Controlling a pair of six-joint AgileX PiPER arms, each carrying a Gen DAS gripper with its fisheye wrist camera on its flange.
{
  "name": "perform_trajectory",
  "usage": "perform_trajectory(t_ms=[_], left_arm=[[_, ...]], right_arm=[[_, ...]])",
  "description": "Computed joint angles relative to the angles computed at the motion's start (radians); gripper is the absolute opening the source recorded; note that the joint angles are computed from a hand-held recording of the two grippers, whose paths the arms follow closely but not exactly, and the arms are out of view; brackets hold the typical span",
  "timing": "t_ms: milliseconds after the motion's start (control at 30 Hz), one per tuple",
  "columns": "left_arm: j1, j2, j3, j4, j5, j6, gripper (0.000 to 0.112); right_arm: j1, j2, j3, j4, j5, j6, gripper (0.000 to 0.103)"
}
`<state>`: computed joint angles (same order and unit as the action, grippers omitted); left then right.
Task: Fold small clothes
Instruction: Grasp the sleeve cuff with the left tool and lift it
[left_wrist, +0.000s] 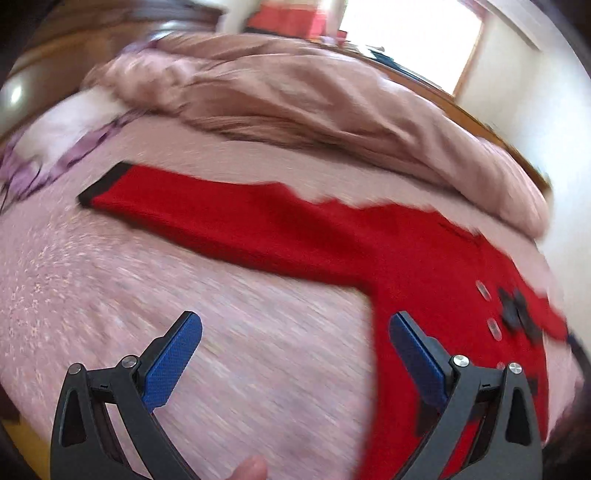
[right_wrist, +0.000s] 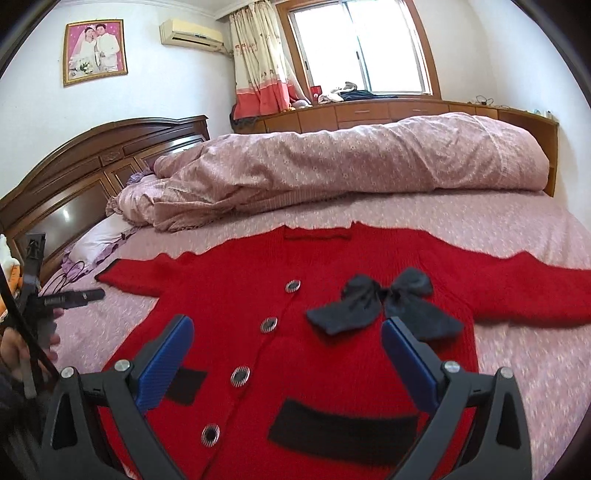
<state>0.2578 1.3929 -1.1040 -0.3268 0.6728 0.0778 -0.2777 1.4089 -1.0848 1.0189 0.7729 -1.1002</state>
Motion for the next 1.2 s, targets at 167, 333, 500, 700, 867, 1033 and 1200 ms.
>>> perform_trajectory(t_ms=[167,333,500,700,867,1033,1200], left_arm=[[0.252,0.215,-0.175,-0.154,0.053,0.063,0.098],[0.33,0.358,-0.271,-0.071,0.028,0.01,0.098],[0.336,0.424,-0.292,-0.045,-0.014,0.049,0.097],[0.337,0.519,-0.385,-0.078,-0.053,0.143,0.097],[0.414,0.634,-0.54,-0.321,0.014,0.24,0.097],[0.464,0.694,-0.62,-0.443,0.053,0.214,0.087],[0.497,0.722,-0.652,-0.423,0.052,0.105,0.023]], right_arm=[[0.069,0.086,-0.071,-0.026,-0.06,0.055,0.103],[0.153,0.164,-0.13,-0.02,-0.095,0.111,0.103],[0.311,0.219,-0.183,0.046,-0.084,0.059,0.103],[0.494,0.285,-0.249,-0.044,-0.17,0.109,0.103],[0.499,0.285,-0.205,-0.066,-0.199,0.067,0.103],[0.424,0.304,-0.203,-0.043,-0.164,0.087,0.103],[0.375,0.324,-0.208,-0.029,-0.142,0.102,0.103]])
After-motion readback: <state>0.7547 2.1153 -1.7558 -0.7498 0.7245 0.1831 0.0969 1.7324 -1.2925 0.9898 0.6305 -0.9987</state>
